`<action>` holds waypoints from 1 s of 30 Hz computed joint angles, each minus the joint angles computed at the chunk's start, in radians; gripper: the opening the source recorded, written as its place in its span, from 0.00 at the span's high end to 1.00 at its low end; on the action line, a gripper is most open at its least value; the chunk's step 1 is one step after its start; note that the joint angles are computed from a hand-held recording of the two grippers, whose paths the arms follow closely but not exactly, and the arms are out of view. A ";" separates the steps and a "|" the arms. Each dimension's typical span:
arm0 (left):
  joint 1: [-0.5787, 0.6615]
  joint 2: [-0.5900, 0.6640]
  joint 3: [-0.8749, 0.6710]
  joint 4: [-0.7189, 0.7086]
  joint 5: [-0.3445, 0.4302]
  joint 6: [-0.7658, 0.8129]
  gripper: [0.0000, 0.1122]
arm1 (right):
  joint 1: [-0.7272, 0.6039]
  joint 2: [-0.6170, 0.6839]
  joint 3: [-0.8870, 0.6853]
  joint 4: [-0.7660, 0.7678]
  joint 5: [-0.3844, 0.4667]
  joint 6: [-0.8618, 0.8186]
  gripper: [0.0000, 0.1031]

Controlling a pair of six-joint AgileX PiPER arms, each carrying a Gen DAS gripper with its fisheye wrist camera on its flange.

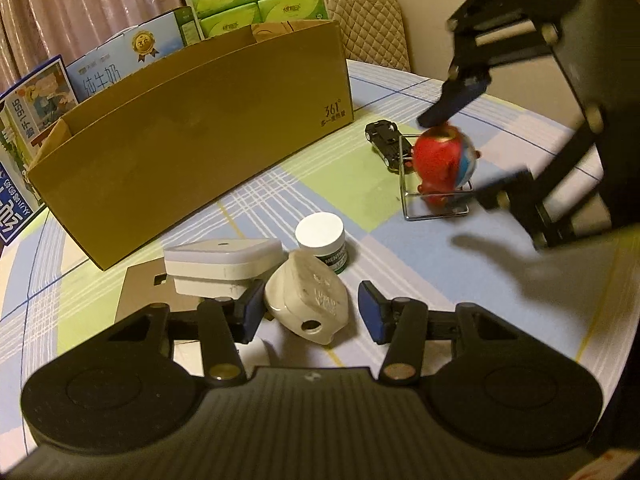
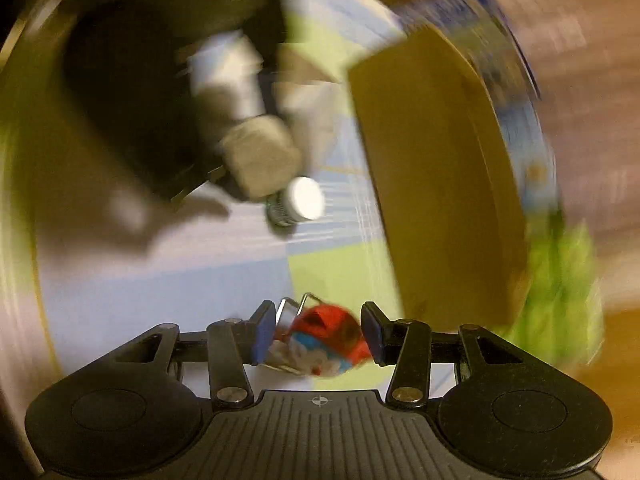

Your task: Organize rigid objects

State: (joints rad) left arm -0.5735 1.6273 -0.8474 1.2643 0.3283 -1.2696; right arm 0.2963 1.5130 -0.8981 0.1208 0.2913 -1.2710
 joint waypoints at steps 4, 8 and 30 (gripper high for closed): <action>-0.004 0.000 0.002 0.020 0.001 -0.025 0.59 | -0.120 0.064 -0.179 0.248 0.217 0.131 0.56; 0.001 -0.001 0.003 0.020 -0.006 -0.027 0.59 | -0.227 0.099 -0.239 0.436 0.297 0.258 0.31; 0.023 -0.008 0.004 -0.013 -0.043 -0.021 0.59 | -0.068 -0.039 0.033 0.248 -0.088 0.387 0.60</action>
